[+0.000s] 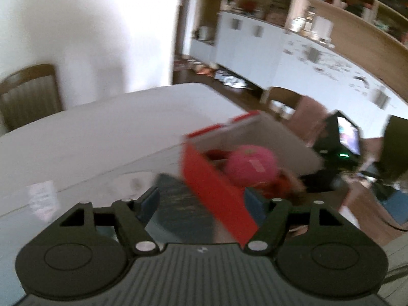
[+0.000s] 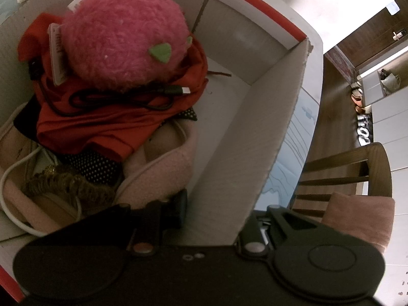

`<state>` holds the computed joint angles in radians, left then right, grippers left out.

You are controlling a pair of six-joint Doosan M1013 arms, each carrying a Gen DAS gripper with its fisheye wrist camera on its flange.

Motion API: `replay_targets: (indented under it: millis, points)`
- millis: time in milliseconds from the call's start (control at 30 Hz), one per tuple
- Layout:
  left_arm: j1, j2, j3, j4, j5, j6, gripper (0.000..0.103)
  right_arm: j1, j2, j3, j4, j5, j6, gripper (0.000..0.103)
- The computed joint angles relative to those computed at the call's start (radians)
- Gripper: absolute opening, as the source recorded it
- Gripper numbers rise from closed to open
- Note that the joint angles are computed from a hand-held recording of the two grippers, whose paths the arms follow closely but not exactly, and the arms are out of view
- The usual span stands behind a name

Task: Organize objects
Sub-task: 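Move the left tool out of the box to the white tooth plush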

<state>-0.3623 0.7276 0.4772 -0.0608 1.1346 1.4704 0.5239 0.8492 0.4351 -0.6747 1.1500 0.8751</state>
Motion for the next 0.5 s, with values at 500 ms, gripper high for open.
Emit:
replay_targets:
  millis: [500]
  points:
    - [0.088,-0.046,0.17,0.218,0.05,-0.223,0.103,0.002,-0.005,0.014,-0.014,0.001,0.019,0.02]
